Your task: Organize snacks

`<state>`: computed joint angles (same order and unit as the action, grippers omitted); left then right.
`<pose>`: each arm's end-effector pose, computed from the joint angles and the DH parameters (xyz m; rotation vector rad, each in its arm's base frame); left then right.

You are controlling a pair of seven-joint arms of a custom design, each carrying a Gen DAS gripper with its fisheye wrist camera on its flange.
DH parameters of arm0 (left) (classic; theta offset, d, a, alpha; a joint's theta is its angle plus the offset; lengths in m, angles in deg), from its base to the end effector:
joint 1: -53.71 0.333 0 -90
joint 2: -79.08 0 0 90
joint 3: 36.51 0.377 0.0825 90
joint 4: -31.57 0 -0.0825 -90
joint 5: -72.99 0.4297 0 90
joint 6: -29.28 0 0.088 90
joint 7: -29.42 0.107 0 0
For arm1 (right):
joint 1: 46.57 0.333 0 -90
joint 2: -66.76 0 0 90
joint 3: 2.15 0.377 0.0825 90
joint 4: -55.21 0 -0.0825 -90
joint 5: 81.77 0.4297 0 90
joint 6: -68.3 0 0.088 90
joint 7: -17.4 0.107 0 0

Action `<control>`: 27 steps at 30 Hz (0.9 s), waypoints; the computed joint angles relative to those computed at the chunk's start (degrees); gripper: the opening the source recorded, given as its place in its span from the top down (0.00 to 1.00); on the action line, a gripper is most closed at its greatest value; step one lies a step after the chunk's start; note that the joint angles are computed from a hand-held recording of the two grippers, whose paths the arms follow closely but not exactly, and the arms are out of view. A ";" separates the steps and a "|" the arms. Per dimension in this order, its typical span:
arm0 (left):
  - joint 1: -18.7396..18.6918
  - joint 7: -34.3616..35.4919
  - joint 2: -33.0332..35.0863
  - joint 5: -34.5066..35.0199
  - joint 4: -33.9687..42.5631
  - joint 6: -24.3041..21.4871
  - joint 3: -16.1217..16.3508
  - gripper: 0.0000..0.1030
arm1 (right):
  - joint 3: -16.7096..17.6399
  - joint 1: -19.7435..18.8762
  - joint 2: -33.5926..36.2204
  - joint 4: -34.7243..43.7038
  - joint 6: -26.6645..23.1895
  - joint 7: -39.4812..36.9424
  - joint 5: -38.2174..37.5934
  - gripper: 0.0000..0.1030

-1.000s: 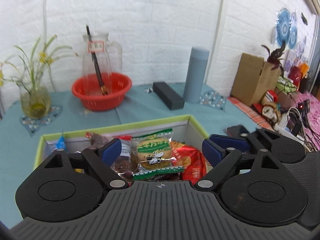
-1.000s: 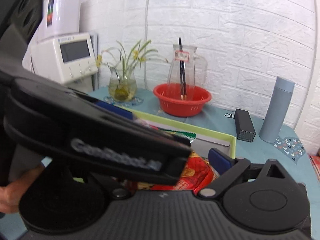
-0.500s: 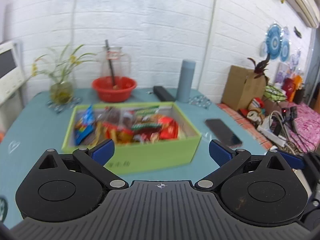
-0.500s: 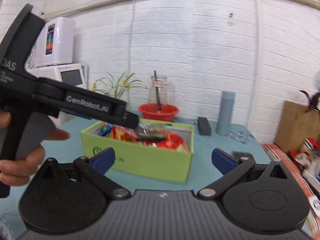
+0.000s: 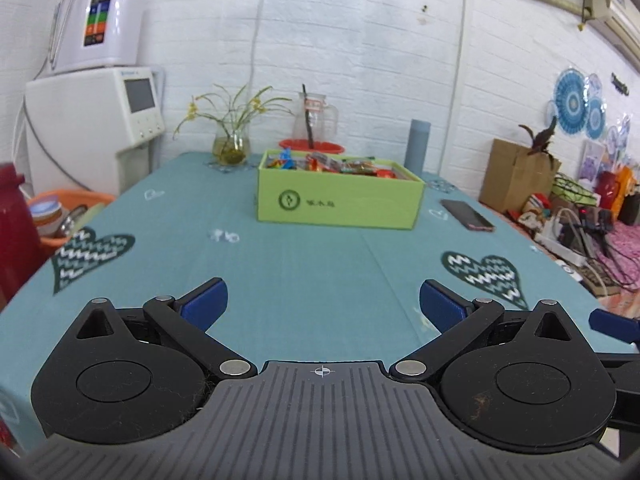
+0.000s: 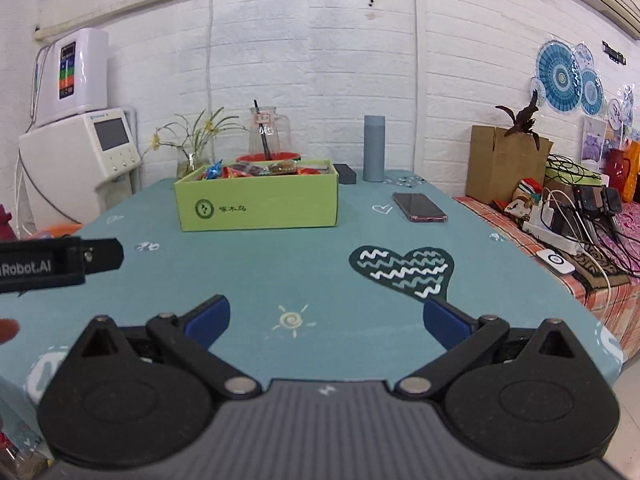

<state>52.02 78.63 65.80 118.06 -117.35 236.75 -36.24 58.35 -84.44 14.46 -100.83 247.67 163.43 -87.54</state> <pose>0.4531 -0.1014 0.4935 -1.3854 1.7844 -1.2741 0.3789 0.2126 0.4764 -1.3015 1.7604 -1.1241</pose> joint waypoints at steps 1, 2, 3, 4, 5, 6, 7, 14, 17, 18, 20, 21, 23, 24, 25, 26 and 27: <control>-0.25 -0.72 -1.08 1.60 -1.02 0.44 0.80 0.11 | -0.34 1.94 -1.80 -0.85 -1.26 0.98 0.76 0.00; -0.03 -0.41 -2.51 1.83 -2.55 1.01 0.79 0.11 | -0.61 3.73 -3.74 -1.82 -2.18 2.09 1.25 0.00; 0.38 0.46 -3.72 1.00 -3.90 1.47 0.36 0.11 | -0.72 5.36 -5.75 -2.93 -2.72 3.29 1.53 0.00; 0.93 1.90 -4.97 -0.58 -5.32 1.75 -0.51 0.10 | -0.82 6.83 -7.43 -4.09 -2.81 4.37 1.60 0.00; 1.10 3.08 -6.06 -1.57 -6.57 2.02 -0.95 0.10 | -0.98 8.64 -8.78 -5.35 -2.97 5.36 1.66 0.00; 0.61 3.55 -6.78 -1.18 -7.50 2.30 -0.49 0.10 | -1.36 10.41 -9.32 -6.49 -2.78 5.98 1.51 0.00; -0.43 3.09 -7.26 0.34 -8.04 2.14 0.58 0.10 | -1.97 12.35 -9.40 -7.87 -2.03 6.49 1.42 0.00; 2.13 11.75 -7.98 -10.62 -11.09 -0.28 -8.86 0.10 | -5.43 15.76 -3.16 -9.63 -3.37 7.54 -1.03 0.01; 2.12 15.94 -8.21 -14.82 -12.76 1.32 -9.98 0.10 | -5.03 16.67 -4.95 -10.83 -4.55 9.34 -1.68 0.00; 1.20 16.27 -8.03 -14.82 -12.86 1.42 -8.95 0.10 | -5.12 16.72 -5.02 -10.90 -4.88 9.84 -1.99 0.00; -0.80 16.39 -7.77 -14.50 -13.02 1.60 -6.64 0.10 | -5.61 17.21 -5.18 -11.55 -4.26 10.92 -2.43 0.00; -1.54 16.37 -7.75 -14.22 -13.13 1.60 -5.72 0.10 | -5.75 17.38 -5.36 -11.97 -3.58 11.29 -2.66 0.00; -2.48 16.39 -7.51 -13.88 -13.24 1.84 -4.54 0.10 | -5.44 17.20 -5.90 -12.18 -3.39 11.56 -3.26 0.00; -2.86 16.27 -7.40 -13.62 -13.29 1.97 -4.03 0.10 | -5.37 17.03 -6.07 -12.26 -3.46 11.54 -3.57 0.00; -3.27 15.98 -7.30 -13.16 -13.25 1.93 -3.47 0.10 | -5.33 16.97 -6.07 -12.24 -3.64 11.61 -3.78 0.00; -3.75 15.51 -7.22 -12.49 -13.14 1.81 -2.85 0.10 | -5.60 16.86 -5.85 -12.24 -3.64 11.49 -4.01 0.00; -4.09 15.08 -7.20 -11.88 -13.14 1.79 -2.35 0.10 | -5.64 16.85 -5.78 -12.24 -3.68 11.60 -4.12 0.00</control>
<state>47.93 93.71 58.60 106.17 -130.49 238.54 -38.59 52.71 -67.59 8.68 -113.07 243.99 175.03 -91.67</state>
